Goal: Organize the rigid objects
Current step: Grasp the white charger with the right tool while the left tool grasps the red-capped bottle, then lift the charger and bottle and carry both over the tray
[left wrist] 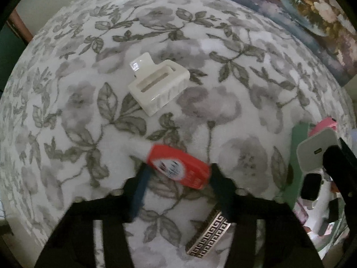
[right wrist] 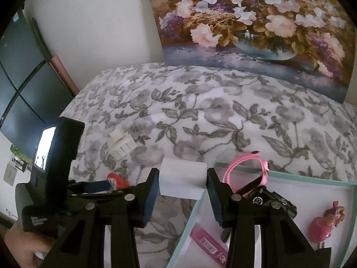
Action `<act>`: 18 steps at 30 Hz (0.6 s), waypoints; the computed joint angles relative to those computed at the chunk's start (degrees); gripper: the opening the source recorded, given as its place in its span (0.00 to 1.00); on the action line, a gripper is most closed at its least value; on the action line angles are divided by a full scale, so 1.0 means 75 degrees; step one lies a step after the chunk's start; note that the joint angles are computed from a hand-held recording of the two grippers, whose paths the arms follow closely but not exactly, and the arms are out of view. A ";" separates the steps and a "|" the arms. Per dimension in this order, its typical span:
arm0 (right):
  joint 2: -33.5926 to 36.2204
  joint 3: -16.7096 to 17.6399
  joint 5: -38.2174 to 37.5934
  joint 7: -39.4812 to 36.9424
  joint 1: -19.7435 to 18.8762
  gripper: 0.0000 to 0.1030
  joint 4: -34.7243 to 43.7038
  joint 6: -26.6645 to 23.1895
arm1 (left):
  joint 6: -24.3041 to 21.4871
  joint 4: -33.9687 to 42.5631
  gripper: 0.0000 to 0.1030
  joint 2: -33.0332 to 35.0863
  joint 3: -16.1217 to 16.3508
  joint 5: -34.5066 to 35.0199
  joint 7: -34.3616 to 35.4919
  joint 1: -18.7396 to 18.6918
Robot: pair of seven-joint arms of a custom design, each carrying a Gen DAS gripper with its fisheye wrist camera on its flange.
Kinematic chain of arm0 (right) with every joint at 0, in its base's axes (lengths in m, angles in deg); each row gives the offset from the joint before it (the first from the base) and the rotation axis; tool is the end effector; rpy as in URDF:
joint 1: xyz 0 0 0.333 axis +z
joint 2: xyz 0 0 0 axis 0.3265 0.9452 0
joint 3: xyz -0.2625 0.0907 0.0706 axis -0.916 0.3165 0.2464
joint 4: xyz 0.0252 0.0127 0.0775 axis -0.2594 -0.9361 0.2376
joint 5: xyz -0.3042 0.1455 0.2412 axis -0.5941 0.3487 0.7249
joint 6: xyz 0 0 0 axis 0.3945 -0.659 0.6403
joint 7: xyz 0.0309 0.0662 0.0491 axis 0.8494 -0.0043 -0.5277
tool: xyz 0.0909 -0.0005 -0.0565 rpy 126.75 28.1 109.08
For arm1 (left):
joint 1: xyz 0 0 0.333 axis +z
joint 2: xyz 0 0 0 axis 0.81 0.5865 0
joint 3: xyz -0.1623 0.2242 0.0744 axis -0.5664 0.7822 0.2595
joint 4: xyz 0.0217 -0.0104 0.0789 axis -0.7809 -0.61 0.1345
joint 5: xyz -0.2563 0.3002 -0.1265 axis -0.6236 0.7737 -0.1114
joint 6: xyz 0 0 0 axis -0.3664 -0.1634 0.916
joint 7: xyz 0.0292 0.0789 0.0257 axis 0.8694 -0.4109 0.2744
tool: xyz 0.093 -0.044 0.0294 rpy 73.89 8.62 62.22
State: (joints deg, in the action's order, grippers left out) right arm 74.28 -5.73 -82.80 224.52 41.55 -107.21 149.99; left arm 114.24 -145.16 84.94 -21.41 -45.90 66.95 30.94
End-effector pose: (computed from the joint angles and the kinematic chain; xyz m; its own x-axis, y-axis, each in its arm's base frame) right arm 0.4275 0.3113 0.3271 0.1668 -0.9558 -0.2421 -0.8195 0.0021 -0.5730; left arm 0.4692 -0.3480 0.2898 0.0611 -0.9980 0.0156 -0.9807 -0.0629 -0.1849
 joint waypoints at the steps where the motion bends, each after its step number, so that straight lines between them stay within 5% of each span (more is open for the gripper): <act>1: -0.0043 -0.0003 -0.0022 0.0026 -0.0010 0.44 -0.0034 0.0004 | 0.0016 -0.0003 0.49 -0.0021 0.0002 0.0050 -0.0039 -0.0018; 5: -0.0288 0.0035 -0.0015 0.0109 -0.0099 0.44 -0.0215 0.0021 | 0.0061 0.0074 0.36 -0.0104 -0.0038 0.0193 -0.0129 -0.0088; 18: -0.0912 0.0254 0.0358 0.0044 -0.0549 0.44 -0.0824 0.0243 | 0.0341 -0.0216 0.32 -0.0588 -0.0089 0.0150 -0.0117 0.0024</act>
State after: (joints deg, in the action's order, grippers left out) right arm 67.44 -3.82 -80.12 224.85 37.43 -113.39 151.81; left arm 116.80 -146.78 80.54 -22.08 -44.78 66.07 31.12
